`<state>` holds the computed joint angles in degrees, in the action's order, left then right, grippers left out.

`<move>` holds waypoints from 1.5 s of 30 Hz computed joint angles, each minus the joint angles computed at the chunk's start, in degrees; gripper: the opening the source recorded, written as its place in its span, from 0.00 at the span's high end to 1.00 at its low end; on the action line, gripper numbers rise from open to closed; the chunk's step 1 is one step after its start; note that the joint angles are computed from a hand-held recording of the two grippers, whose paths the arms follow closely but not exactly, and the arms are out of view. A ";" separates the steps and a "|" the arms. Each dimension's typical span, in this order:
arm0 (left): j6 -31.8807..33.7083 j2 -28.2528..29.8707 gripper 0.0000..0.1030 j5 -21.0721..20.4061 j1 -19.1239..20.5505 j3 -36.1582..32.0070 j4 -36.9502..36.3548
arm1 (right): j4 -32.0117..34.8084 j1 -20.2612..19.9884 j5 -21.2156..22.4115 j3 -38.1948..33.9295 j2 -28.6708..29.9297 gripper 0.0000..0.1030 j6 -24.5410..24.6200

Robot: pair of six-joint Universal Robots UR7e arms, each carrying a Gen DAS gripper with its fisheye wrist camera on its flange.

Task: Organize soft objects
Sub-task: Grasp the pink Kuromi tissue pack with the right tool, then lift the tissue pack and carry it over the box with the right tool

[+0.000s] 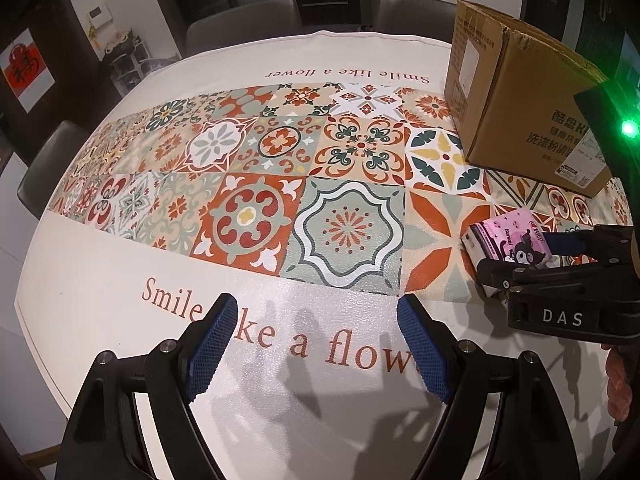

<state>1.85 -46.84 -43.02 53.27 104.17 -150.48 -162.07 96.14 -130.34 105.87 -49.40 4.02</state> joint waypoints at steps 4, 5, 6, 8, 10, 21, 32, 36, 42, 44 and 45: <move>0.32 -0.26 0.21 -0.22 -0.26 0.30 -0.52 | -2.03 0.47 -0.47 1.54 -0.82 0.28 -0.32; 0.43 -0.36 0.21 -0.28 -0.35 0.43 -0.71 | -2.72 0.65 -0.72 1.88 -0.95 0.28 -0.45; 0.54 -0.43 0.20 -0.37 -0.45 0.55 -0.89 | -3.57 0.89 -1.06 2.31 -1.16 0.28 -0.52; 0.92 -0.65 0.20 -0.80 -0.67 0.78 -1.35 | -4.32 1.20 -1.30 2.89 -1.59 0.28 -0.38; 1.28 -0.79 0.20 -1.10 -0.93 0.97 -1.75 | -5.81 1.62 -1.78 3.81 -2.20 0.28 -0.26; 4.33 -1.62 0.18 -3.54 -2.79 1.26 -4.81 | -12.13 4.57 -5.62 7.23 -5.19 0.28 -0.70; 8.04 -1.46 0.18 -5.63 -4.86 0.37 -8.35 | -19.75 7.43 -9.92 8.86 -7.30 0.28 -3.42; 9.30 -1.46 0.17 -6.49 -5.75 0.05 -9.87 | -22.17 8.08 -10.24 9.46 -8.33 0.28 -4.06; 10.79 -1.52 0.16 -7.57 -6.69 -0.27 -11.74 | -25.90 9.21 -11.68 9.68 -9.22 0.28 -5.88; 11.04 -1.47 0.16 -7.82 -6.97 -0.43 -12.24 | -27.00 9.57 -11.97 9.74 -9.44 0.28 -6.42; 11.15 -1.44 0.16 -7.95 -7.11 -0.55 -12.43 | -27.55 9.69 -12.02 9.78 -9.52 0.28 -6.74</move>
